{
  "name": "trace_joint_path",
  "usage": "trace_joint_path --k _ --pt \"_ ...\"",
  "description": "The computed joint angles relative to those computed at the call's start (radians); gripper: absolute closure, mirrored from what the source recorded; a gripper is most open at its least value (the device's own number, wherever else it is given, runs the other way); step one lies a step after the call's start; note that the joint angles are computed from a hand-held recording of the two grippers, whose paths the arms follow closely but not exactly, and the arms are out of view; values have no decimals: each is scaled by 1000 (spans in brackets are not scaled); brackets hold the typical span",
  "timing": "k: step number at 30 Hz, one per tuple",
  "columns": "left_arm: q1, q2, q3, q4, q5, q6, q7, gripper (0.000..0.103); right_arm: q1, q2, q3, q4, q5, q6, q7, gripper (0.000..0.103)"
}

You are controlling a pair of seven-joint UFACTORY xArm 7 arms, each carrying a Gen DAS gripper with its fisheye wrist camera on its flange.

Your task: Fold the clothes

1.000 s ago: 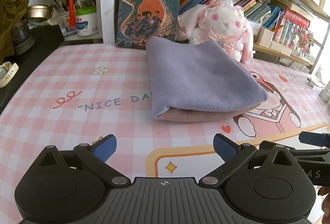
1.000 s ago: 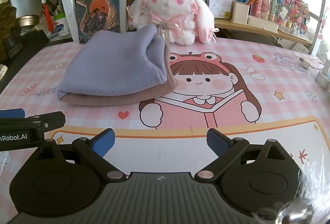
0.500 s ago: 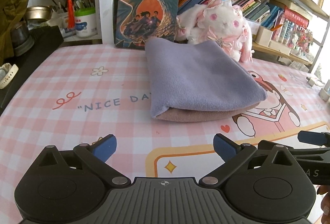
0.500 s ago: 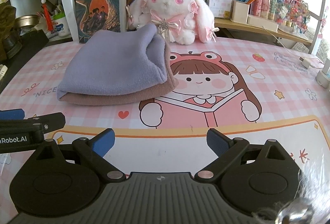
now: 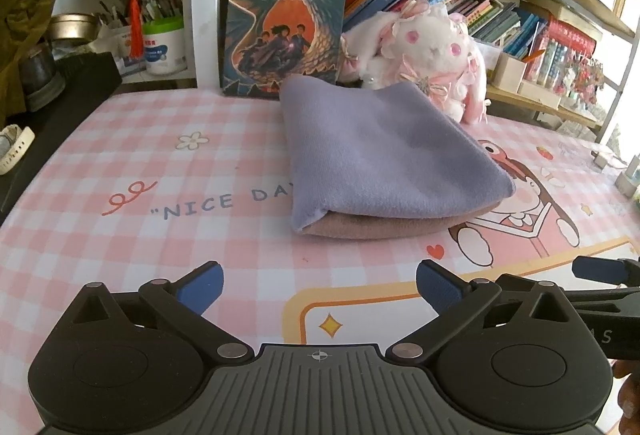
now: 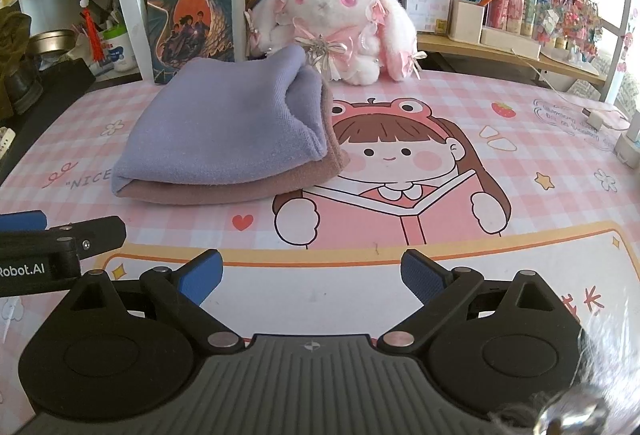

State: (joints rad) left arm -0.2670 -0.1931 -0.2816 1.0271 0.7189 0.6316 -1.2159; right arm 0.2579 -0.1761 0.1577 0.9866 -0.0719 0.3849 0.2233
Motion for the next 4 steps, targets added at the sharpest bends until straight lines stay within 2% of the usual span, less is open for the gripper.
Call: trace_joint_path --k 4 --pt "0 1 0 2 6 2 -2 0 0 1 1 1 -1 2 2 7"
